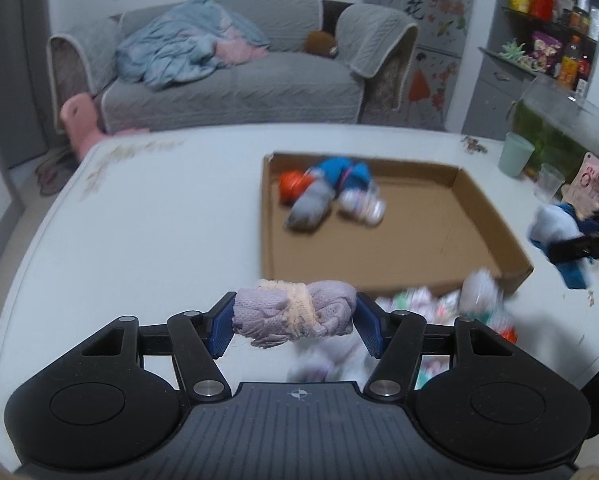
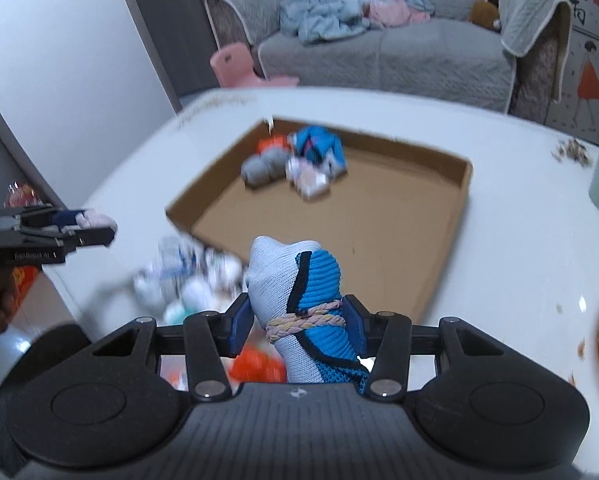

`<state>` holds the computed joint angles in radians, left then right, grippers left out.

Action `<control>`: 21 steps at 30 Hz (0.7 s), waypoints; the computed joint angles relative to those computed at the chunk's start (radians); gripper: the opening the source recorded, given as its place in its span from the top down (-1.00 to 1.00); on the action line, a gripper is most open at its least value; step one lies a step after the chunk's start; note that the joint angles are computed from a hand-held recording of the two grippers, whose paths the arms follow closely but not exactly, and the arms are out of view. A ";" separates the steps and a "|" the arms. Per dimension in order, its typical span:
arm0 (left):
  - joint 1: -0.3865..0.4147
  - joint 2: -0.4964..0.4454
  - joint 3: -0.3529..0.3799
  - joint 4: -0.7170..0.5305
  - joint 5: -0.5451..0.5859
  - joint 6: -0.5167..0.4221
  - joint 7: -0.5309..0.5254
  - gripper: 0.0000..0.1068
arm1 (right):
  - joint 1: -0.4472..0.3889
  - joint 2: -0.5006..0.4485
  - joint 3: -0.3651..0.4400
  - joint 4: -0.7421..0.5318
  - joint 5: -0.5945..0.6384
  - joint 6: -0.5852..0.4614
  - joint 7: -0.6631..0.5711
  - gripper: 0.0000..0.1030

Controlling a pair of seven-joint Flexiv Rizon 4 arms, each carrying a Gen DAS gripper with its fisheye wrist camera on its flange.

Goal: Organize objects
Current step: 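Carry both socks into the tray and open both grippers to release them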

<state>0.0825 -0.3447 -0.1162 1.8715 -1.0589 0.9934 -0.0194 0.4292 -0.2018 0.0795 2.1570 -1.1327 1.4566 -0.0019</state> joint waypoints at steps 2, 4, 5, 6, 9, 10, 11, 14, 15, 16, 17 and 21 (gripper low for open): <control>-0.015 -0.020 -0.017 -0.029 -0.003 0.024 0.009 -0.25 | -0.006 -0.036 -0.012 -0.046 0.008 0.017 -0.034 0.13; -0.026 -0.049 -0.034 -0.070 0.008 0.031 0.002 -0.25 | -0.010 -0.084 -0.014 -0.097 0.062 0.042 -0.101 0.13; -0.030 -0.065 -0.042 -0.091 0.016 0.036 0.000 -0.26 | -0.003 -0.110 -0.023 -0.124 0.084 0.050 -0.129 0.13; -0.036 -0.082 -0.050 -0.112 0.027 0.046 -0.002 -0.26 | -0.003 -0.136 -0.017 -0.154 0.123 0.048 -0.178 0.13; -0.046 -0.139 -0.070 -0.176 0.075 0.063 -0.034 -0.26 | -0.013 -0.211 0.010 -0.235 0.234 0.053 -0.306 0.13; -0.047 -0.157 -0.076 -0.197 0.094 0.066 -0.045 -0.26 | -0.020 -0.233 0.023 -0.258 0.267 0.054 -0.345 0.13; -0.049 -0.175 -0.082 -0.215 0.114 0.071 -0.054 -0.26 | -0.017 -0.252 0.022 -0.277 0.287 0.060 -0.367 0.13; -0.048 -0.222 -0.106 -0.253 0.160 0.102 -0.064 -0.26 | -0.012 -0.309 0.023 -0.334 0.345 0.058 -0.426 0.13; -0.050 -0.238 -0.108 -0.266 0.182 0.108 -0.080 -0.26 | -0.012 -0.323 0.024 -0.348 0.365 0.058 -0.441 0.13; -0.051 -0.252 -0.114 -0.274 0.197 0.123 -0.092 -0.26 | -0.017 -0.334 0.035 -0.361 0.389 0.050 -0.461 0.13; -0.052 -0.266 -0.119 -0.281 0.210 0.138 -0.109 -0.26 | -0.023 -0.346 0.048 -0.374 0.412 0.040 -0.484 0.13; -0.037 -0.306 -0.151 -0.302 0.248 0.159 -0.156 -0.26 | -0.031 -0.375 0.071 -0.403 0.483 0.023 -0.558 0.13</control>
